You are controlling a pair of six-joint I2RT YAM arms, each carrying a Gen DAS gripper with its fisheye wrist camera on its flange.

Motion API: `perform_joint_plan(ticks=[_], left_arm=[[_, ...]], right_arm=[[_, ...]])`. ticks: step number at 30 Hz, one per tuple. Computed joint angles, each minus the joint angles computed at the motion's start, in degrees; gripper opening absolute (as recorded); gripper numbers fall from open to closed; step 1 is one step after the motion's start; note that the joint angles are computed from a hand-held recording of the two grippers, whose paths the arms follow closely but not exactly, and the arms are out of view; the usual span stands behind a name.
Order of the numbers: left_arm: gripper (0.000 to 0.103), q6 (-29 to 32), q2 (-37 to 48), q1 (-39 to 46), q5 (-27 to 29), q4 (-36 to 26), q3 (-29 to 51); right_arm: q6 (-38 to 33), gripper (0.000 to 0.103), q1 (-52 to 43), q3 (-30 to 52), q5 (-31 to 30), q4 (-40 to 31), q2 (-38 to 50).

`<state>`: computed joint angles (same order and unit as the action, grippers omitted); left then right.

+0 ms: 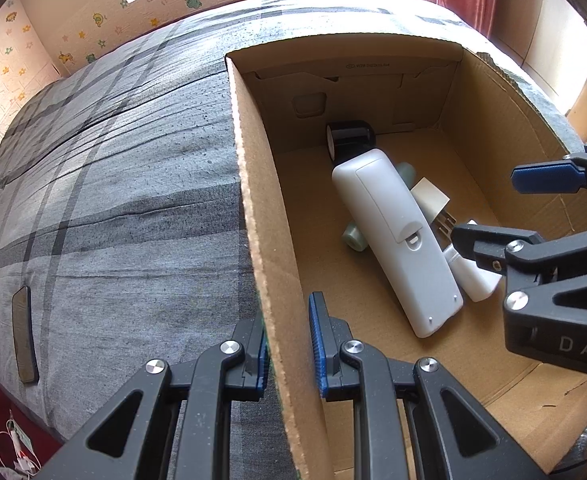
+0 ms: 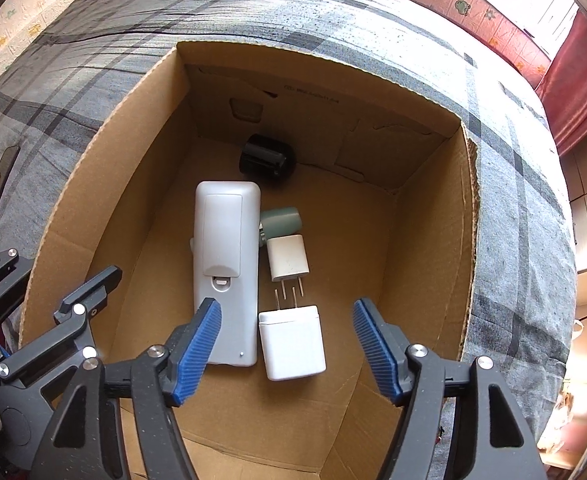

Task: Organize rigid objects
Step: 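Withdraw the right tool from the box toward the metal keychain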

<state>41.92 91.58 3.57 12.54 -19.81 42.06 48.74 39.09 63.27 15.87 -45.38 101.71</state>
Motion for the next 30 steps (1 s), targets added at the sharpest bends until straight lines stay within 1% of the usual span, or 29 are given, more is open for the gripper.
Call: perform_joint_plan(ticks=[4, 7, 9, 11, 13, 15, 16, 18, 20, 25, 30], left_arm=[[0.019, -0.04, -0.10, -0.11, -0.14, 0.04, -0.08], [0.019, -0.12, -0.12, -0.11, -0.13, 0.06, -0.12], [0.019, -0.17, -0.11, -0.13, -0.18, 0.05, -0.08], [0.019, -0.11, -0.13, -0.11, -0.14, 0.06, -0.11], [0.019, -0.05, -0.17, -0.07, -0.19, 0.03, -0.10], [0.019, -0.05, -0.17, -0.07, -0.19, 0.03, -0.10], [0.019, -0.07, -0.17, -0.05, -0.08, -0.02, -0.09], [0.019, -0.02, -0.33, -0.11, -0.17, 0.06, -0.22], [0.019, 0.01, -0.38, -0.08, -0.19, -0.07, -0.15], [0.019, -0.16, -0.12, -0.08, -0.28, 0.03, -0.02], [0.019, -0.14, -0.02, -0.04, -0.26, 0.05, 0.02]], right_arm=[[1.02, 0.081, 0.52, -1.01, 0.81, -0.66, -2.72], [1.44, 0.082, 0.67, -1.78, 1.25, -0.99, -4.34], [1.85, 0.086, 0.73, -1.96, 1.33, -1.38, -5.29], [2.32, 0.092, 0.84, -2.82, 1.65, -1.27, -6.73], [2.36, 0.096, 0.48, -4.11, 1.79, -0.35, -7.77], [3.19, 0.102, 0.62, -4.80, 1.99, -0.40, -8.94], [3.18, 0.103, 0.58, -5.65, 1.79, 0.32, -9.85], [3.25, 0.103, 0.47, -6.97, 1.37, 1.33, -11.15], [3.65, 0.103, 0.71, -7.48, 1.91, 0.92, -12.37], [5.46, 0.103, 2.08, -8.30, 3.89, -1.67, -16.52], [7.43, 0.103, 3.10, -9.38, 5.76, -5.67, -21.41]])
